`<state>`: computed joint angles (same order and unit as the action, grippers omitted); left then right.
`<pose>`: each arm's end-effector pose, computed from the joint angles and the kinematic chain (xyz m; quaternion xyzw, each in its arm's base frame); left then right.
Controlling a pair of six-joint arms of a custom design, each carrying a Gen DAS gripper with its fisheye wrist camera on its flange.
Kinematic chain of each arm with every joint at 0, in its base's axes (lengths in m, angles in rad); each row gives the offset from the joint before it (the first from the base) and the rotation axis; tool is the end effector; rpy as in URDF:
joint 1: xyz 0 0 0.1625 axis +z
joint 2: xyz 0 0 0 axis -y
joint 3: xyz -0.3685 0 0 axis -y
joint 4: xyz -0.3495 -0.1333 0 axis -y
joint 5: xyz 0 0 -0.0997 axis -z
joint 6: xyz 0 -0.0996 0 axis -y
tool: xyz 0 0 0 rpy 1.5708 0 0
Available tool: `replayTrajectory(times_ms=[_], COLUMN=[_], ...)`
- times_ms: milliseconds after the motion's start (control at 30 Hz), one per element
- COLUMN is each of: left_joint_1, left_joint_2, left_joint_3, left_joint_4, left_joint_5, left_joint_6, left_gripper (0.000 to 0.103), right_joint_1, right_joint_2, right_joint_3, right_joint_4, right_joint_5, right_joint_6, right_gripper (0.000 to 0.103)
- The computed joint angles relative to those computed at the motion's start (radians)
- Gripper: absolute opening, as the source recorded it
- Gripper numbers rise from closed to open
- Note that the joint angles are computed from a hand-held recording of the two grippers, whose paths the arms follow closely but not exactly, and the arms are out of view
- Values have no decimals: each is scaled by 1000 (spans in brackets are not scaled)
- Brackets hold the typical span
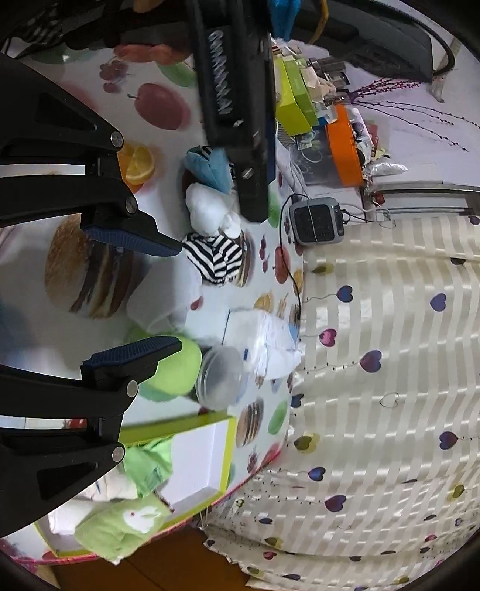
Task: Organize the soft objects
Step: 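Move both tools back to the table toward the blue mask and white gloves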
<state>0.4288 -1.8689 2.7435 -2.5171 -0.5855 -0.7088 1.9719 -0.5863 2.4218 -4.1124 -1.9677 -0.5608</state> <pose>-0.1095 -0.2879 0.1988 0.1727 0.8636 -0.3966 0.2591 0.2243 -0.2861 0.0239 0.3651 -0.8471 0.3231 0.2114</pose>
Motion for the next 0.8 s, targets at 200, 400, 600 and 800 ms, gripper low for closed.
replayTrajectory(times_ms=[200, 400, 600, 800], left_joint_1=[40, 36, 51, 126], left_joint_2=[-130, -242, -350, -408], left_joint_3=[-6, -2, -11, -11], left_joint_4=[189, 325, 485, 504], left_joint_5=[18, 28, 48, 43], left_joint_6=[-78, -121, -180, -163], left_gripper=[54, 54, 54, 55], right_joint_1=[21, 37, 71, 60], right_joint_2=[23, 31, 41, 43], right_joint_3=[-41, -80, -147, -201], right_joint_4=[58, 120, 185, 272], right_joint_5=[16, 7, -25, -32], right_joint_6=[0, 7, -40, -26], right_gripper=[46, 46, 46, 46])
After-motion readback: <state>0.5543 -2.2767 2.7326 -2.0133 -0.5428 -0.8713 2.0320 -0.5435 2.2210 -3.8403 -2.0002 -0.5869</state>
